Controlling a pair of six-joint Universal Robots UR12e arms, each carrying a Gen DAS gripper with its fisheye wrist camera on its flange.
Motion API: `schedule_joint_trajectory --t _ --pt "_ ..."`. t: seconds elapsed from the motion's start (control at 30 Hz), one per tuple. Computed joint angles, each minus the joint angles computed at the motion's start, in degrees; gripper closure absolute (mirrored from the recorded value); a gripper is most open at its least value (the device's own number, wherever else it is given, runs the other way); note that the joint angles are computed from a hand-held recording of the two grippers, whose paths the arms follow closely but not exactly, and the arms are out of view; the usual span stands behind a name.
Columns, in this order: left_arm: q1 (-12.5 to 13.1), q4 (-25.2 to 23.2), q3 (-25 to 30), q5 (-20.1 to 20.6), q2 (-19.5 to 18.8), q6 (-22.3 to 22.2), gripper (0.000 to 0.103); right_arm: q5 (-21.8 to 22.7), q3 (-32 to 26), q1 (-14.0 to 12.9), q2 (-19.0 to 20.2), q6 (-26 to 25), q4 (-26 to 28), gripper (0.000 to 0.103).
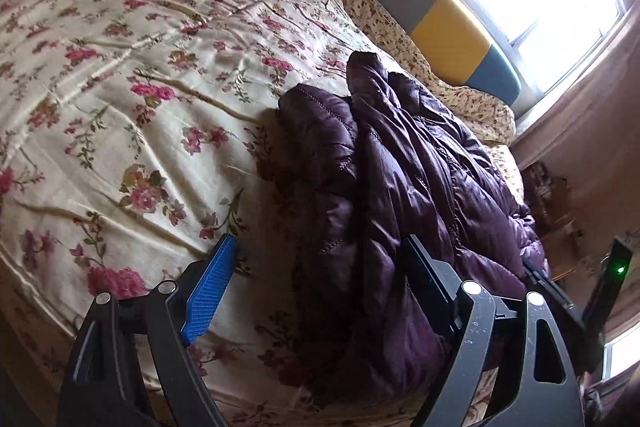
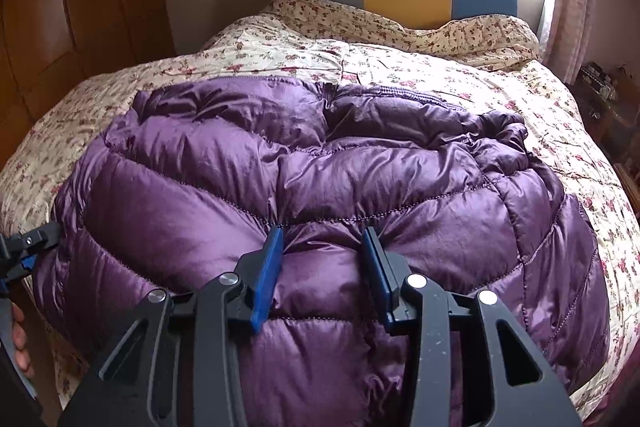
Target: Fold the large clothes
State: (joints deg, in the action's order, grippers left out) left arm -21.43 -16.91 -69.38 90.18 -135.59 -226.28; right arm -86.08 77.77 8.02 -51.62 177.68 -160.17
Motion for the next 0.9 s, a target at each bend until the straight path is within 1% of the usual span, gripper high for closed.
schedule_joint_trajectory --t 0.13,0.2,0.27,0.37,0.47,0.5,0.53,0.57,0.63,0.7,0.73,0.77,0.8,0.83,0.87,0.9 --pt "0.7 3.1 -1.1 -3.2 0.1 -3.6 0.021 -1.8 -0.3 0.4 0.3 -1.1 1.2 0.064" --pt "0.9 3.5 -1.2 -4.6 0.0 -4.8 0.023 -1.6 -0.4 0.3 0.4 -0.1 1.3 0.063" --pt "1.0 3.2 -0.9 -5.0 0.0 -4.6 0.025 -1.5 -0.2 0.3 0.3 0.0 0.9 0.063" --pt "1.1 3.3 -0.5 -6.3 -0.2 -3.9 0.025 -0.1 0.8 -0.2 -0.5 0.6 0.0 0.064" --pt "1.4 5.4 -0.5 -9.0 -0.5 -4.1 0.025 0.3 2.1 -0.5 -1.5 0.5 -1.6 0.065" --pt "1.4 5.9 -0.4 -9.7 -0.6 -4.4 0.025 0.5 2.3 -0.6 -1.7 0.4 -1.6 0.066" --pt "1.5 6.1 -0.2 -10.9 -0.8 -4.3 0.025 0.8 2.6 -0.7 -1.9 0.3 -1.5 0.07" --pt "1.4 5.7 0.1 -10.7 -0.9 -4.1 0.025 0.7 2.6 -0.7 -2.0 0.0 -1.1 0.071" --pt "1.5 5.9 0.4 -11.2 -1.2 -3.9 0.025 0.1 2.5 -0.6 -1.9 -0.4 -0.4 0.073" --pt "1.6 7.2 0.4 -12.2 -1.5 -4.9 0.025 -0.1 2.2 -0.5 -1.6 -0.5 0.4 0.073" --pt "1.8 7.9 0.3 -12.8 -1.6 -5.5 0.034 -0.2 2.0 -0.5 -1.4 -0.7 0.9 0.073" --pt "1.9 8.0 0.4 -13.6 -1.7 -5.6 0.037 -0.2 1.9 -0.4 -1.3 -0.6 1.3 0.073" --pt "1.9 8.1 0.4 -13.7 -1.7 -5.6 0.042 -0.3 1.7 -0.4 -1.2 -0.7 1.7 0.073" --pt "1.9 8.2 0.5 -14.2 -1.9 -5.4 0.051 -0.5 1.4 -0.3 -1.0 -0.8 2.1 0.073" --pt "1.9 8.4 0.6 -14.9 -1.9 -5.2 0.057 -0.8 1.2 -0.2 -0.8 -0.8 2.6 0.073" --pt "1.8 8.7 0.6 -15.1 -2.0 -4.9 0.06 -1.0 1.1 -0.2 -0.7 -0.8 2.9 0.073"
